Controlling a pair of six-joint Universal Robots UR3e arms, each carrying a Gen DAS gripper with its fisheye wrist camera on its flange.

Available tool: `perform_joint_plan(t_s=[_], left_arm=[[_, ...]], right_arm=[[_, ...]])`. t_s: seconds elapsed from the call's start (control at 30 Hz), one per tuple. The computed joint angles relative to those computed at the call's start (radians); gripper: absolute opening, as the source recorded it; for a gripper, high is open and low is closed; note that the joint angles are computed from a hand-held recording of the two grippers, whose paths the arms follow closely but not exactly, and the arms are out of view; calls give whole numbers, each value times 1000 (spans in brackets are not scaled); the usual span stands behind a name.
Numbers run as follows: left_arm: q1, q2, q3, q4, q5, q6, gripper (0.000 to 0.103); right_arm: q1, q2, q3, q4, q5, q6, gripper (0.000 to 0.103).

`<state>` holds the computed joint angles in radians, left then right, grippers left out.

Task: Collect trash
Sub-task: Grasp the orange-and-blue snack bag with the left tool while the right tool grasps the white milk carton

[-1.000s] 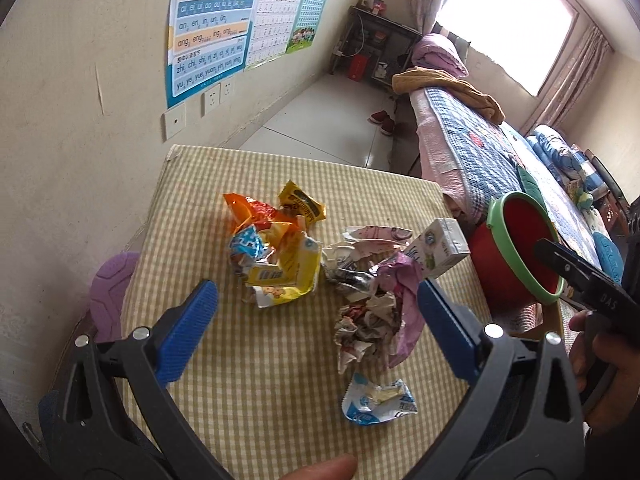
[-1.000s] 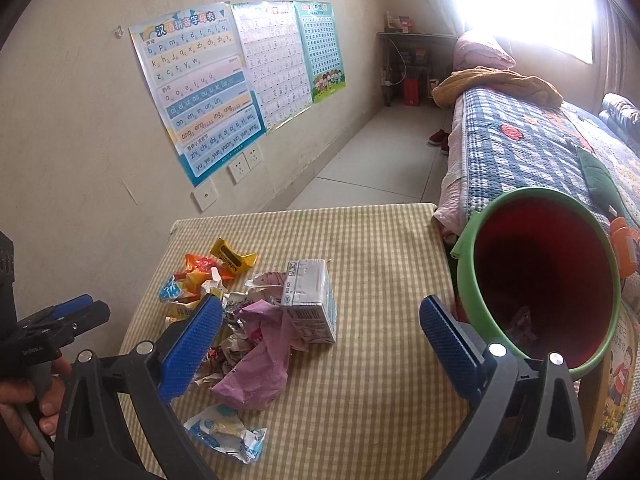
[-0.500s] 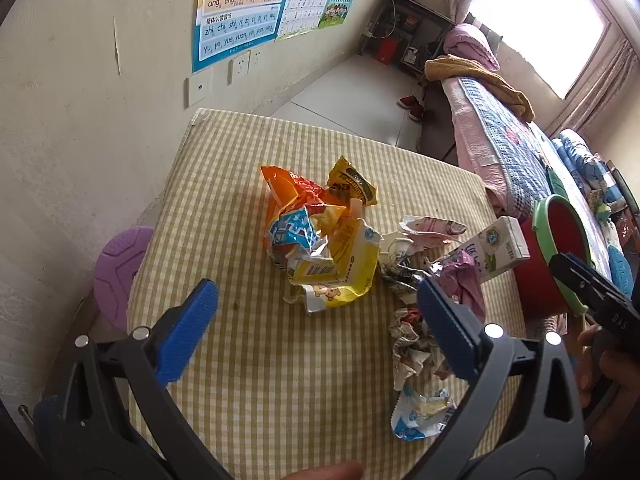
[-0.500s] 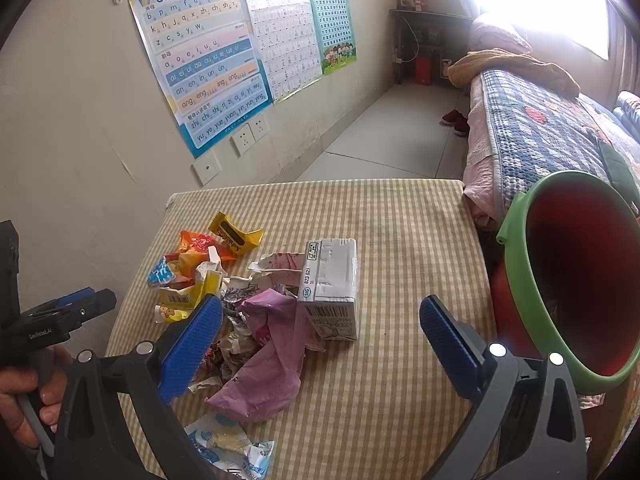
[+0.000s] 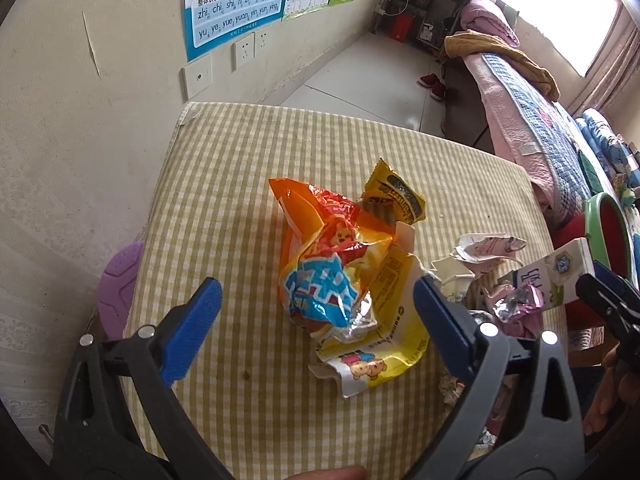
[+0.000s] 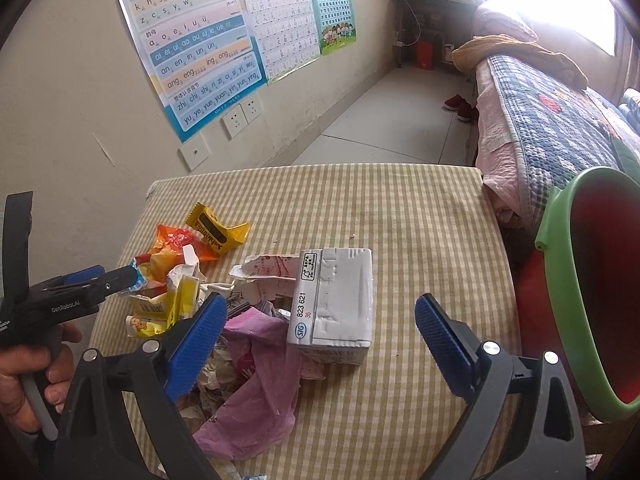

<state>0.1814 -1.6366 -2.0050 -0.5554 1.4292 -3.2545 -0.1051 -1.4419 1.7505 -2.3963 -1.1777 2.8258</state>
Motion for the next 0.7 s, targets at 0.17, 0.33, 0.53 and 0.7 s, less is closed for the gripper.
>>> perform_joint_plan(t_s=[0.17,0.33,0.53,0.7], left_arm=[[-8,-100,44,17,12,20,85],[0,-134,50,19,-6,24,55],[20,-91,16,47,-24,25,46],[39,-21,-13,50,-30,20,44]], right_arm=[[11,54,-21,-8,-22,1,75],[14,82,-37,3,-33,-15,45],[9,69,-29,1,-24,-32,38],[-2,28,-19,2,-10,-39,38]])
